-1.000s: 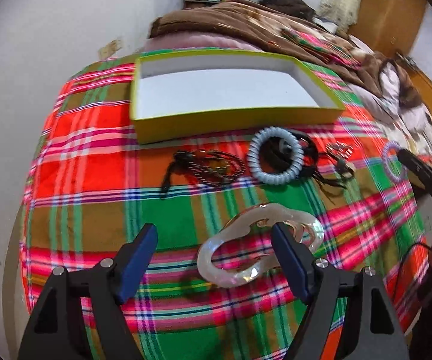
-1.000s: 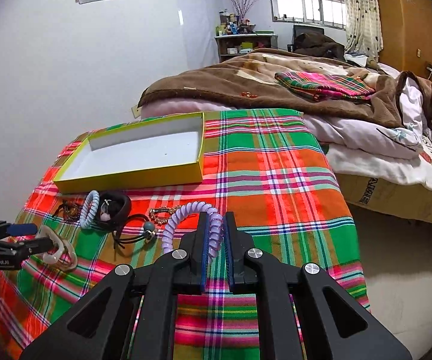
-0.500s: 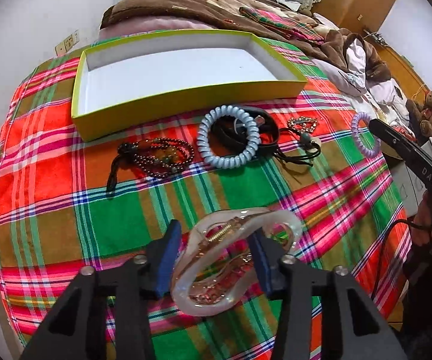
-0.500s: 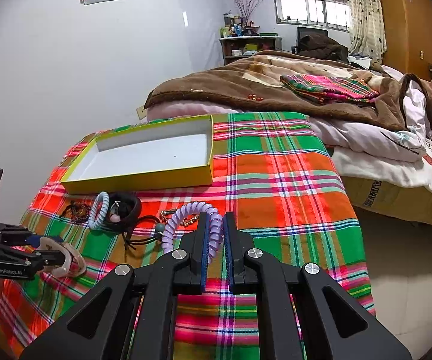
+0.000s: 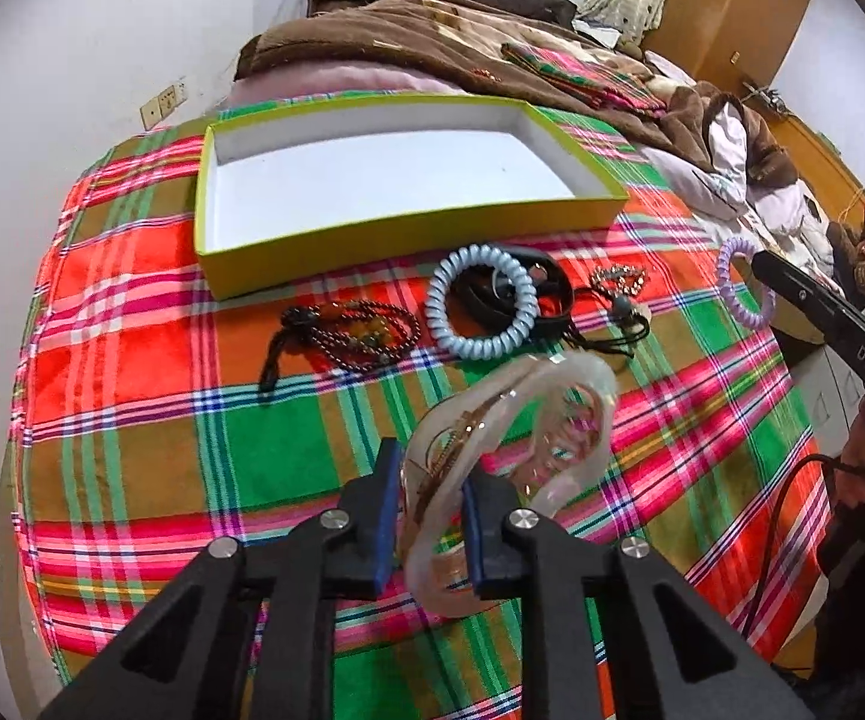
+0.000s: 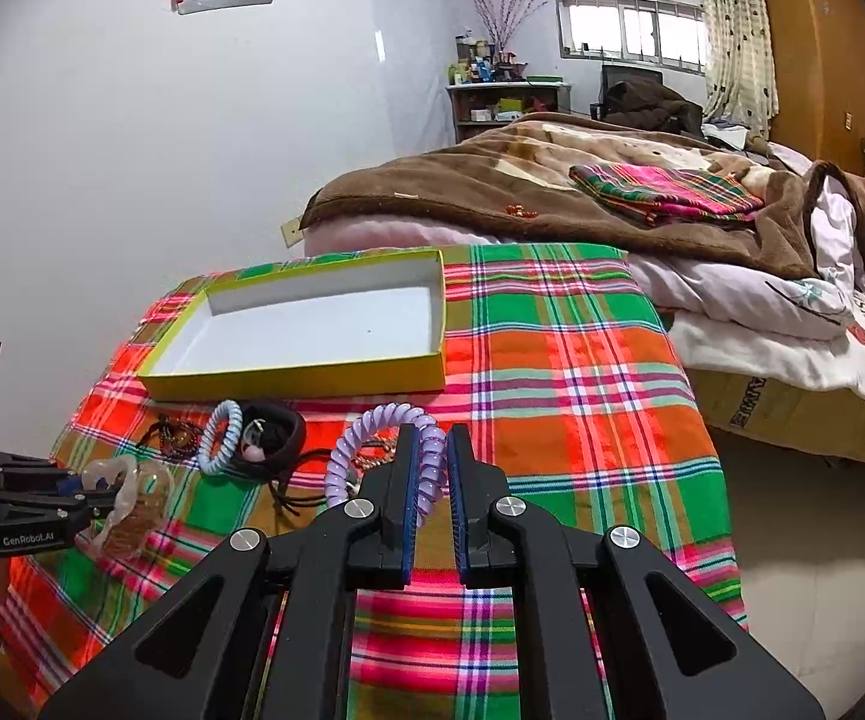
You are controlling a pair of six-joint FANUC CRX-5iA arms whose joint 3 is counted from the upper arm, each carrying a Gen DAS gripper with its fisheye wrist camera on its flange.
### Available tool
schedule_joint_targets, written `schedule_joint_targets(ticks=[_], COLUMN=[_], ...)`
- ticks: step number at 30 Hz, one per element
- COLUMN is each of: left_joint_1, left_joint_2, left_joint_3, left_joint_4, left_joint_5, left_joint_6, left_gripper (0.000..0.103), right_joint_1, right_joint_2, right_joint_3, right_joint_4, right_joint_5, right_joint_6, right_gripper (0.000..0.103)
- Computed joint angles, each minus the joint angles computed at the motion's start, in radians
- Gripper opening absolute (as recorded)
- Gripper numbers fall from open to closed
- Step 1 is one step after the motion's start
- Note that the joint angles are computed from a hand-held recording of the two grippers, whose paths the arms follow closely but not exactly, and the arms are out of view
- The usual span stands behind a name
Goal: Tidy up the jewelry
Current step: 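Close the left tool on the clear claw clip while the right tool lifts the purple hair tie, then lower the claw clip into the box with the left tool while the right tool drops the purple tie in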
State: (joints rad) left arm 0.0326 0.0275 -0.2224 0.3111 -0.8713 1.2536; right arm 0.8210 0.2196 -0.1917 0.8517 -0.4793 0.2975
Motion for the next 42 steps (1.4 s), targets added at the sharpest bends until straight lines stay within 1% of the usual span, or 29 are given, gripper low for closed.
schedule_joint_targets(ticks=[9,15,23,26,27,29,31,32,36,38,39,42], left_joint_1=[0.015,0.028,0.046,0.051,0.051,0.052,0.055,0.056,0.056,0.058,0.058,0.055], left_joint_2=[-0.015,0.000,0.050,0.075,0.082,0.102,0.125,0.136,0.187,0.214,0.226,0.274], left_joint_3=[0.022,0.069,0.144,0.178,0.188,0.211,0.235,0.247,0.300,0.329,0.342,0.397], left_joint_4=[-0.006,-0.015,-0.025,-0.036,-0.039,-0.043,-0.037,-0.035,-0.030,-0.027,-0.028,-0.041], left_joint_5=[0.009,0.006,0.005,0.004,0.005,0.009,0.010,0.009,0.009,0.003,0.003,-0.017], left_joint_6=[0.012,0.020,0.040,0.058,0.064,0.077,0.080,0.081,0.093,0.102,0.106,0.131], left_gripper=[0.018,0.018,0.018,0.018,0.018,0.018,0.018,0.018,0.018,0.018,0.018,0.018], right_joint_1=[0.002,-0.001,-0.005,-0.012,-0.018,-0.020,-0.031,-0.030,-0.043,-0.053,-0.053,-0.064], right_joint_2=[0.013,0.048,0.136,0.176,0.202,0.214,0.260,0.261,0.331,0.380,0.382,0.433], right_joint_3=[0.040,0.112,0.260,0.330,0.373,0.391,0.465,0.470,0.581,0.659,0.664,0.752], right_joint_4=[0.020,-0.010,-0.105,-0.156,-0.186,-0.197,-0.248,-0.255,-0.313,-0.353,-0.357,-0.415], right_joint_5=[-0.006,-0.007,-0.041,-0.061,-0.073,-0.079,-0.108,-0.113,-0.164,-0.195,-0.199,-0.240], right_joint_6=[0.005,0.060,0.193,0.256,0.294,0.307,0.367,0.374,0.454,0.501,0.505,0.562], right_gripper=[0.009,0.009,0.009,0.009,0.009,0.009,0.009,0.009,0.009,0.009,0.009,0.009])
